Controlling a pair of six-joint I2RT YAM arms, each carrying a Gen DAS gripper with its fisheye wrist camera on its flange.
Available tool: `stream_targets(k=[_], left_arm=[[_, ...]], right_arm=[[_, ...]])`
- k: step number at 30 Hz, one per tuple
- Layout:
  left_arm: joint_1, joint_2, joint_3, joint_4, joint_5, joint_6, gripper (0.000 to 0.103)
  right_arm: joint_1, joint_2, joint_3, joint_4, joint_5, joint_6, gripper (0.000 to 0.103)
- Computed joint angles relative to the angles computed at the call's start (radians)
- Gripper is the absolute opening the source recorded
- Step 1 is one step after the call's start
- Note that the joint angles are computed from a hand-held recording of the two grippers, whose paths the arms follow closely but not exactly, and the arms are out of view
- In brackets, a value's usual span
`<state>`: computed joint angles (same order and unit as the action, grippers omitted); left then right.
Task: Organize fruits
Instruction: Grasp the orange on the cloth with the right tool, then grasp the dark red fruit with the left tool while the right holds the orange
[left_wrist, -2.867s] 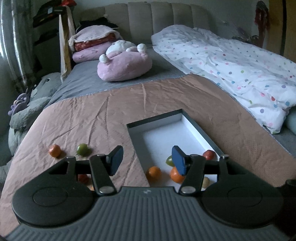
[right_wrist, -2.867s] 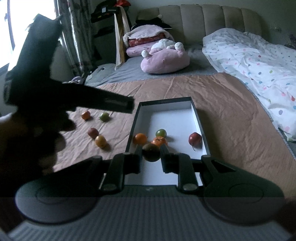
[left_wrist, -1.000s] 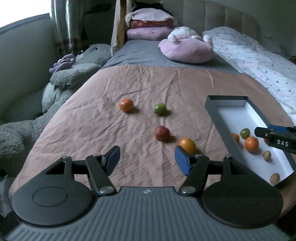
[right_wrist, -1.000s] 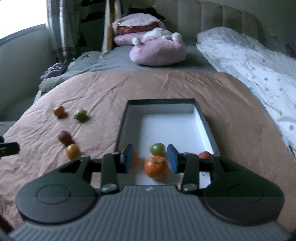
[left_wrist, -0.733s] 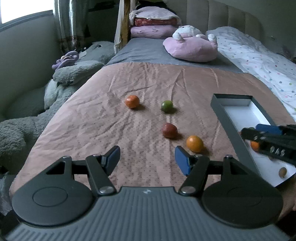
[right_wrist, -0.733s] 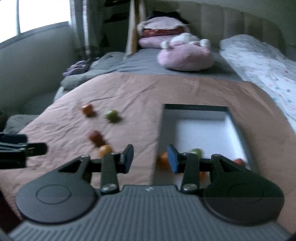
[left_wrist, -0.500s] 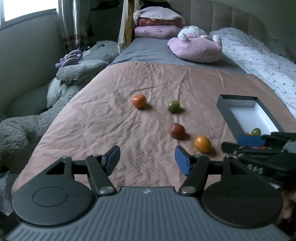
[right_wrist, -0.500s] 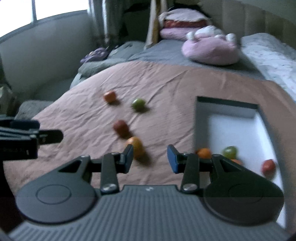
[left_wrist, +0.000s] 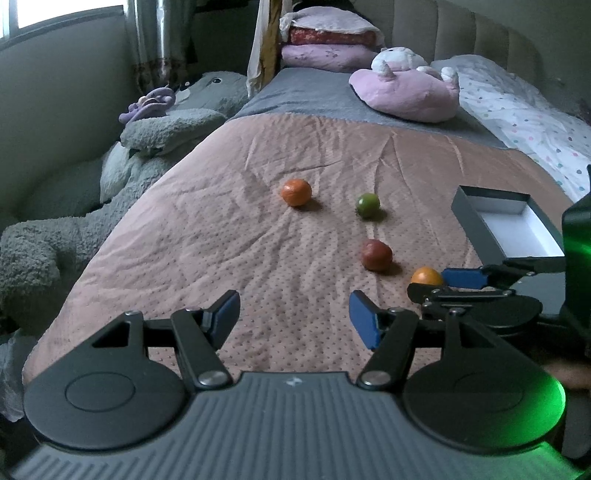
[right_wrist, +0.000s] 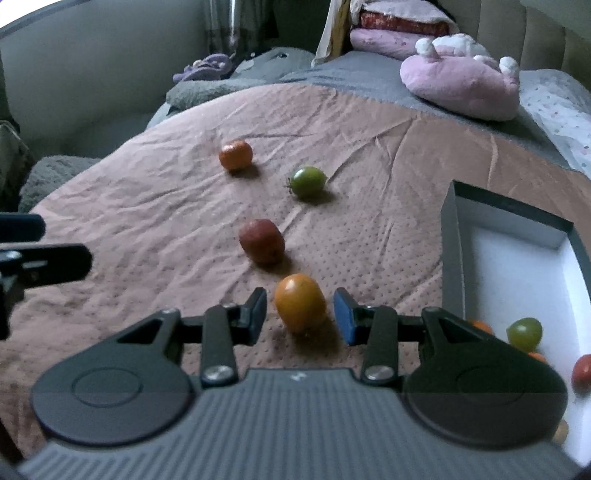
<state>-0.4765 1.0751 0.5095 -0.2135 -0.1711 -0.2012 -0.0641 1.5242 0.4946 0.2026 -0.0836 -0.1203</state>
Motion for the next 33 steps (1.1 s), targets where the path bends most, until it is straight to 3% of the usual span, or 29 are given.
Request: stream_targets(k=[3,6,11,17,21,29,32,33], left_arm=[[0.000,0.010,0.002,0.005,0.000,-0.001,0.071],[-0.007,0.019,0.002,0.013,-0.005,-0.004,0.071],[-0.036,0.060,0.013,0.040,-0.020,-0.007,0.071],[-0.112,0.208,0.070,0.145,-0.048,-0.007,0.071],[-0.159,0.361,0.133,0.241,-0.080,-0.010,0.078],[-0.162,0.684,0.337,0.315,-0.087,-0.022,0.078],[-0.160,0.762,0.385,0.325,-0.093,-0.015,0.062],[-0.155,0.781,0.400,0.315,-0.067,-0.018,0.052]], right_arm=[[-0.002,0.020,0.011,-0.006,-0.005,-0.001,0.035],[-0.009,0.003,-0.004,0.001,-0.017,0.002,0.034],[-0.024,-0.123,-0.052,-0.043,-0.029,0.013,0.034],[-0.108,-0.415,-0.136,-0.209,-0.105,-0.007,0.034],[-0.218,-0.587,-0.160,-0.369,-0.176,-0.046,0.034],[-0.441,-0.770,-0.100,-0.605,-0.307,-0.172,0.034],[-0.493,-0.812,-0.070,-0.663,-0.348,-0.207,0.034],[-0.509,-0.825,-0.062,-0.679,-0.359,-0.219,0.034]])
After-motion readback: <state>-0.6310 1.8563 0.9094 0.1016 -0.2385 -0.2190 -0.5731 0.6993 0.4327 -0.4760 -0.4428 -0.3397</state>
